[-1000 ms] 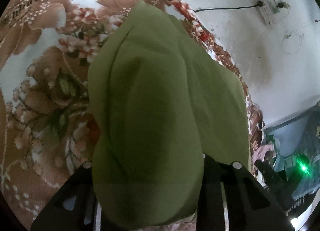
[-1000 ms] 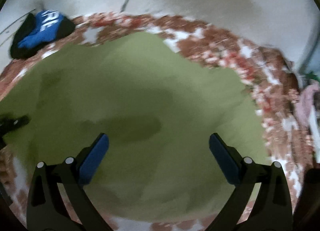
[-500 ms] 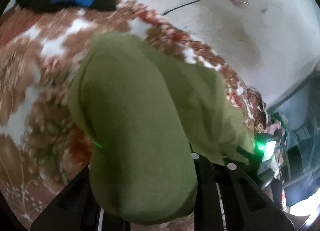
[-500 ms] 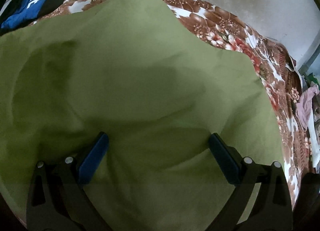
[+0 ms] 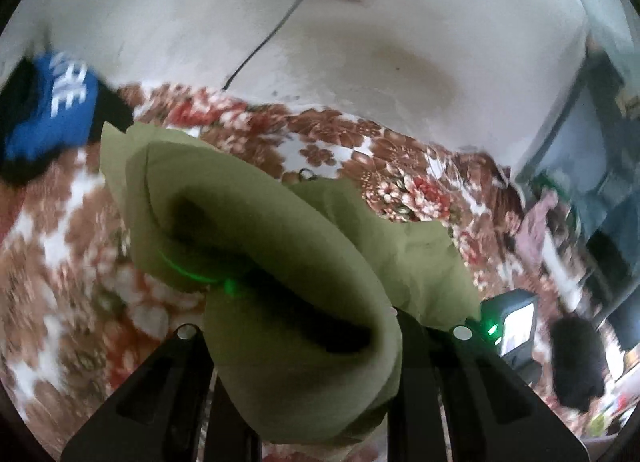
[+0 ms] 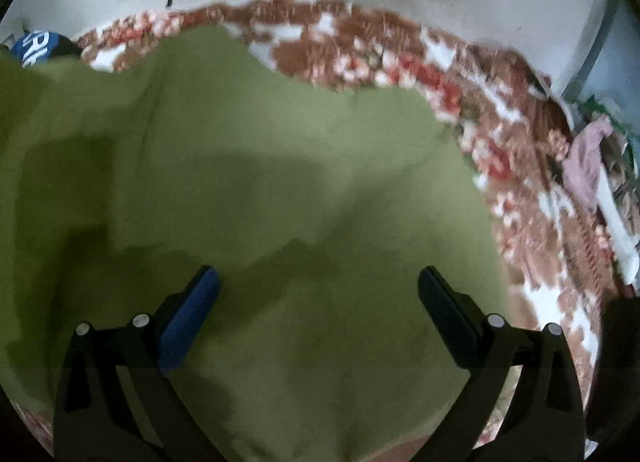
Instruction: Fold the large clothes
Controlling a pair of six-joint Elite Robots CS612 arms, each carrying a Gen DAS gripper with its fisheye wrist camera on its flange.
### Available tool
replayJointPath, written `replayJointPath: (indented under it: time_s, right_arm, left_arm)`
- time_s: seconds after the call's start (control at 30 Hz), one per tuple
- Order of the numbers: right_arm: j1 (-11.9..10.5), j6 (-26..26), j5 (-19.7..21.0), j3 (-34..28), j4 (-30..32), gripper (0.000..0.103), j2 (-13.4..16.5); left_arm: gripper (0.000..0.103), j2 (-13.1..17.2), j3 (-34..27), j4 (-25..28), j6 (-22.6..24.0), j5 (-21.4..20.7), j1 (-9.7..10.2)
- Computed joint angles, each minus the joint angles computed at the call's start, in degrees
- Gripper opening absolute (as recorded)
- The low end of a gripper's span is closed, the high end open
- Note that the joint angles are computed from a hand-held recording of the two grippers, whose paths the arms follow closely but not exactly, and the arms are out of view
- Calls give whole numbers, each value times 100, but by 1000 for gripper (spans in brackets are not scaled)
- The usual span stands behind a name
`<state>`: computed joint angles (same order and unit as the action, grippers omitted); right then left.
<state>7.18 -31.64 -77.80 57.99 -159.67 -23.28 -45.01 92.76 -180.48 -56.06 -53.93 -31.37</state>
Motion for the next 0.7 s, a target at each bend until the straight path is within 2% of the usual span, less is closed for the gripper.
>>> replayJointPath:
  time_s: [0.07, 0.13, 0.27, 0.37, 0.4, 0.47, 0.57, 0.7]
  right_arm:
    - [11, -154, -7, -15, 134, 98, 53]
    - [31, -221, -76, -11, -2, 98, 104]
    - [-41, -217, 195, -17, 185, 98, 63]
    - [-219, 126, 467, 140, -295, 98, -59]
    - [-277, 232, 445, 151, -494, 98, -73]
    - [-344, 251, 137, 39, -695, 98, -23]
    - [-414, 241, -353, -301, -629, 98, 180]
    - [-523, 375, -476, -687, -202, 98, 368]
  left_arm:
    - [16, 53, -244, 176, 206, -83, 9]
    - [16, 134, -584, 471, 520, -209, 29]
    - [16, 442, -1558, 1663, 1579, -239, 7]
    - [16, 730, -2235, 2366, 2252, -219, -28]
    - [16, 867, -2504, 2542, 2455, -263, -35]
    - [16, 1046, -2851, 2719, 2599, -402, -33]
    - [16, 1375, -3430, 3049, 2820, -495, -48]
    - [16, 1806, -4145, 3520, 3031, -631, -91]
